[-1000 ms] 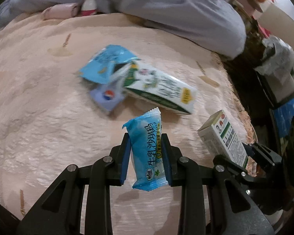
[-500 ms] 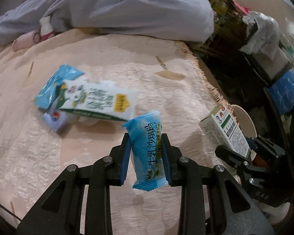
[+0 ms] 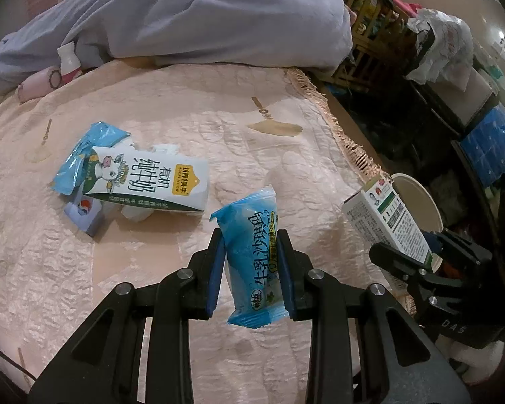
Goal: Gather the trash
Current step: 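Carry the Watermelon Frost box and blue wrapper over the white bucket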
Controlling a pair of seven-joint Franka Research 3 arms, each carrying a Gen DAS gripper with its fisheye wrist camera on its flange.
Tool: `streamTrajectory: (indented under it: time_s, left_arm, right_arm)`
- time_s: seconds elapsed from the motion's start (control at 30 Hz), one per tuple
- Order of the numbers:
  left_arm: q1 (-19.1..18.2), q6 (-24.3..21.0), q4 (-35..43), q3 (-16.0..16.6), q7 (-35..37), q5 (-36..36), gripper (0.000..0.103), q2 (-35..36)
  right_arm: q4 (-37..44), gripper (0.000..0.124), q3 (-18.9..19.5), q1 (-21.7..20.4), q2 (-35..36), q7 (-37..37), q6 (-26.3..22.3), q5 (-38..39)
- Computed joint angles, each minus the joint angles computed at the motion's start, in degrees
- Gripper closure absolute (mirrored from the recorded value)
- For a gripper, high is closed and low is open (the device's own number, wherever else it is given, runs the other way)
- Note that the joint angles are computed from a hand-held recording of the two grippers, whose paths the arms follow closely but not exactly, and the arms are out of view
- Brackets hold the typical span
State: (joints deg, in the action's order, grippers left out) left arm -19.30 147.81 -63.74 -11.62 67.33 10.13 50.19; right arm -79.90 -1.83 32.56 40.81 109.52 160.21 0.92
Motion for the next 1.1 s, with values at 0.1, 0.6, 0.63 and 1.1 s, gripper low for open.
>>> streamTrajectory:
  time_s: [0.1, 0.6, 0.63, 1.1]
  left_arm:
    - [0.0, 1.1, -1.8, 0.5, -0.6, 0.4, 0.076, -1.0]
    - [1.2, 3.1, -6.1, 0.3, -2.4, 1.0, 0.076, -2.9]
    - [1.3, 2.9, -5.8, 0.1, -2.3, 0.8, 0.076, -2.7]
    - [-1.0, -2.1, 6.8, -1.4, 2.6, -0.8, 0.076, 3.7]
  right_arm:
    - [0.6, 0.071, 0.2, 0.1, 0.4, -0.2, -0.3, 0.1]
    - [4.0, 0.071, 0.1, 0.2, 2.4, -0.2, -2.4, 0.0]
    - [4.0, 0.071, 0.2, 0.1, 2.4, -0.2, -2.6, 0.0]
    - [-1.0, 0.071, -1.4, -0.4, -0.5, 2.7, -0.1, -0.4]
